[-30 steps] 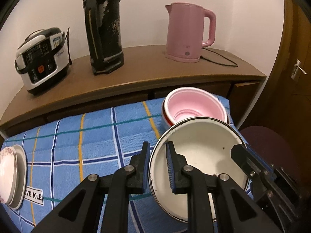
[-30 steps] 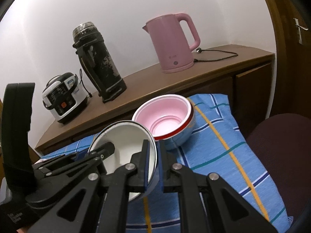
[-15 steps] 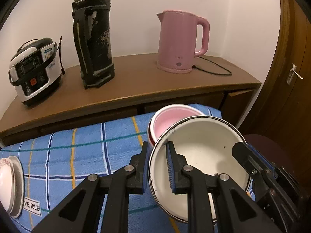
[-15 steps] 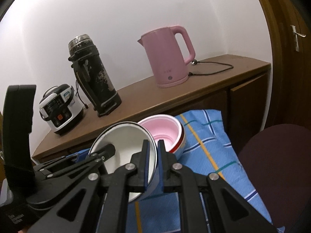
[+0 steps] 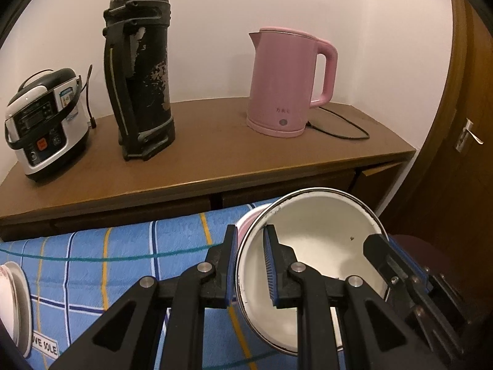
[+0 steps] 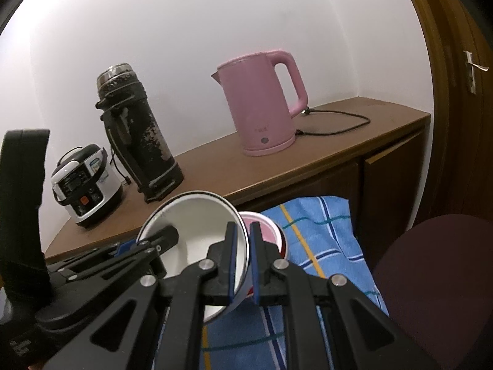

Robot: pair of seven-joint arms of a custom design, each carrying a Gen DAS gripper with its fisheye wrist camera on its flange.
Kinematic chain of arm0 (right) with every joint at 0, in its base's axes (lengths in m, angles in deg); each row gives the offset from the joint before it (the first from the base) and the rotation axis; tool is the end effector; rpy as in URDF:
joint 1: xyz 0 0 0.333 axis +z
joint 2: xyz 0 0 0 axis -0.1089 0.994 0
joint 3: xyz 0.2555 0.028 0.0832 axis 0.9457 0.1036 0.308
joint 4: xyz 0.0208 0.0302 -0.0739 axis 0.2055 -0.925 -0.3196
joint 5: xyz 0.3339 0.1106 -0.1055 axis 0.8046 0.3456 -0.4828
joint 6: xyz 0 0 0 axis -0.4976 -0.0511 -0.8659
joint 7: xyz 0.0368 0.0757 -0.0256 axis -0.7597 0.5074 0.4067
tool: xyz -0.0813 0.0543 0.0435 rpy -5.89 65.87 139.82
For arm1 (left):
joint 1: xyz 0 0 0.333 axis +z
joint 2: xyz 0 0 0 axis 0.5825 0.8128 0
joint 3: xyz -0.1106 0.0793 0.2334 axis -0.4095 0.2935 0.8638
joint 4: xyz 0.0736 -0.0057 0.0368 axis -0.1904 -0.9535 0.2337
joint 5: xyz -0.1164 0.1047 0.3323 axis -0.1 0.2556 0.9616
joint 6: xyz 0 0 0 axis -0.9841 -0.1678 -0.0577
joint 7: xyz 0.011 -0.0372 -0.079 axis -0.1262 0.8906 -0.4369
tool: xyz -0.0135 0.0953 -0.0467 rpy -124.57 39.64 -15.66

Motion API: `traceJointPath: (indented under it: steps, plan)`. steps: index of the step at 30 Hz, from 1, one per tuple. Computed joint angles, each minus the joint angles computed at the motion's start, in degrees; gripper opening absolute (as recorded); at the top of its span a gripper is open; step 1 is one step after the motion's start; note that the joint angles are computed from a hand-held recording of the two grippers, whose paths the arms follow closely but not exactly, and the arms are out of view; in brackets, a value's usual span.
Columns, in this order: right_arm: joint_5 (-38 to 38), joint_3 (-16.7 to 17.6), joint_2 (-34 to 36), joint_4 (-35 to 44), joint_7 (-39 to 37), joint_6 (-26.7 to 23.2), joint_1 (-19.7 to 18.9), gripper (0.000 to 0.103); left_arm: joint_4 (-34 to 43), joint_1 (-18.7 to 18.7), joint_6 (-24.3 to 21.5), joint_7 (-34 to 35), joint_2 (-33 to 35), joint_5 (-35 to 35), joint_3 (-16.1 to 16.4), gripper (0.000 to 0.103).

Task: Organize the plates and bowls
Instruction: 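Lift the white enamel bowl with both tools and carry it to the nested bowls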

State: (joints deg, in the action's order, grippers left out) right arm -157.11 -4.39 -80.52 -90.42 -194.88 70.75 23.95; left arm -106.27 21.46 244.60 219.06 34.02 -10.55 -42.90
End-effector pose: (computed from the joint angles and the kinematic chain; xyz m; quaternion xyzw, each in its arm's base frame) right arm 0.3530 0.2937 0.3433 -0.3248 0.7799 -0.4015 0.3537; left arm 0.4936 -0.2126 0.3650 -0.3607 0.8279 -0.4109 0.1249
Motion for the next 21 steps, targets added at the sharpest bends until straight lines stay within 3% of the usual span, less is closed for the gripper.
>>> traceJointPath:
  steps: [10, 21]
  plan:
    - [-2.45, -2.53, 0.55, -0.54, 0.79, 5.27, -3.24, 0.008, 5.26, 0.72, 1.69, -11.71, 6.95, 11.98, -2.11, 0.019]
    - [-4.05, -3.99, 2.52, -0.55, 2.9, 8.6, -5.13, 0.008, 7.66, 3.96, 3.21, -19.56, 11.56, 21.01, -6.26, 0.019]
